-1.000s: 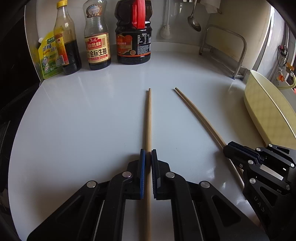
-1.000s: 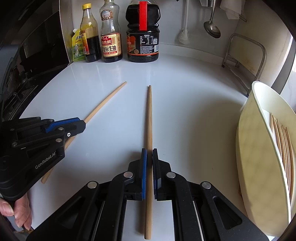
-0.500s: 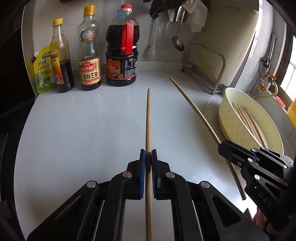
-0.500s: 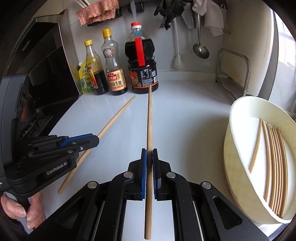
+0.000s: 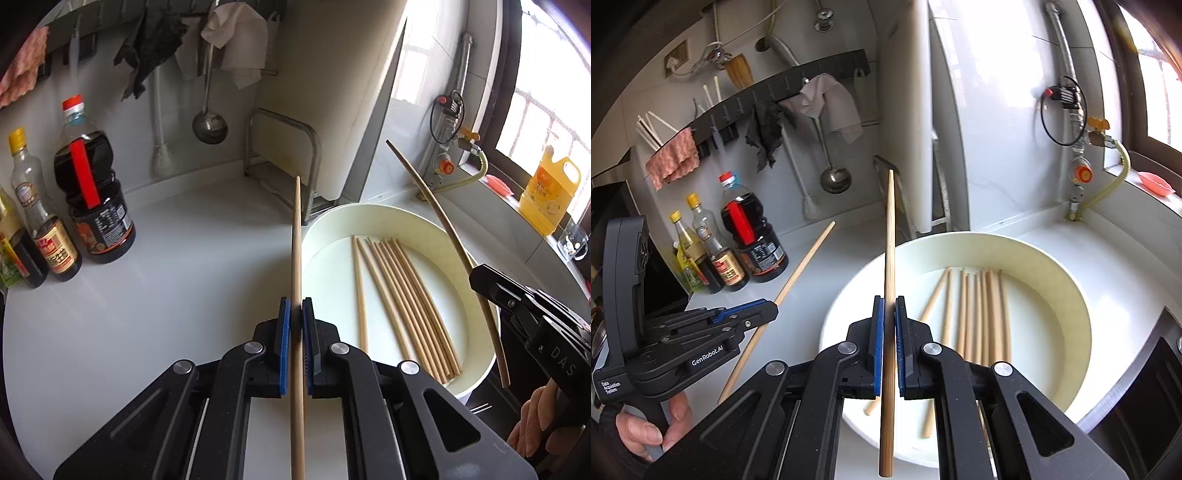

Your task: Organize utensils

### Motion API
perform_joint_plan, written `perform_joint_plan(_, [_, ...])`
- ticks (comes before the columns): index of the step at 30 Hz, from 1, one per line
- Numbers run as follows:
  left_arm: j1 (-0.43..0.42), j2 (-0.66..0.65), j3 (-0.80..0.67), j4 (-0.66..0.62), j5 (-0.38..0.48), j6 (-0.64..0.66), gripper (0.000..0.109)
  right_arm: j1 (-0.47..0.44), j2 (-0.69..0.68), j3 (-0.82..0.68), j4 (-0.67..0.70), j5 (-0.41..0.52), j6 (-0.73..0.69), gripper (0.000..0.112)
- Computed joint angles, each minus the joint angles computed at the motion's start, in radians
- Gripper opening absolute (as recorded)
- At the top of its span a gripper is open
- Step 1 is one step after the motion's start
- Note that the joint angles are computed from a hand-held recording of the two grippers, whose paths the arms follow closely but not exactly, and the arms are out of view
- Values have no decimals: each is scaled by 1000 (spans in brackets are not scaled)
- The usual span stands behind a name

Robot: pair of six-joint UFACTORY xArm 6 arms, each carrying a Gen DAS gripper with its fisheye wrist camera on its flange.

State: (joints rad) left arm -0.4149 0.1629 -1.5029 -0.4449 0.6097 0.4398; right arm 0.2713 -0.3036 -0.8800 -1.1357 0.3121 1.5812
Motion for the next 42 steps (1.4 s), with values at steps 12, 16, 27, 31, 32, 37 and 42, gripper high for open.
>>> perform_joint_plan(12, [-118,219,-262,147,93,-130,7,-125,25,79,268,-63,-185,6])
perform_joint_plan(16, [-119,250,-300,157,125,-149,17,-130,41,78,305,-71,-215,6])
perform_joint_plan(27, [-90,145,-178,259,8,-226,84,-105,-4,72,242,1,-161,20])
perform_joint_plan(31, [-75,124,-148,301,-30,-257,85,-83,1,56,231,25,-159,25])
perform_joint_plan(32, [-70,122,-145,306,-30,-263,85,-79,7,52,238,24,-168,26])
perform_joint_plan(37, [-49,112,-128,343,-34,-309,88,-32,37,11,266,83,-221,39])
perform_joint_plan(42, [-36,109,-128,363,-26,-337,88,-5,52,-10,313,116,-264,47])
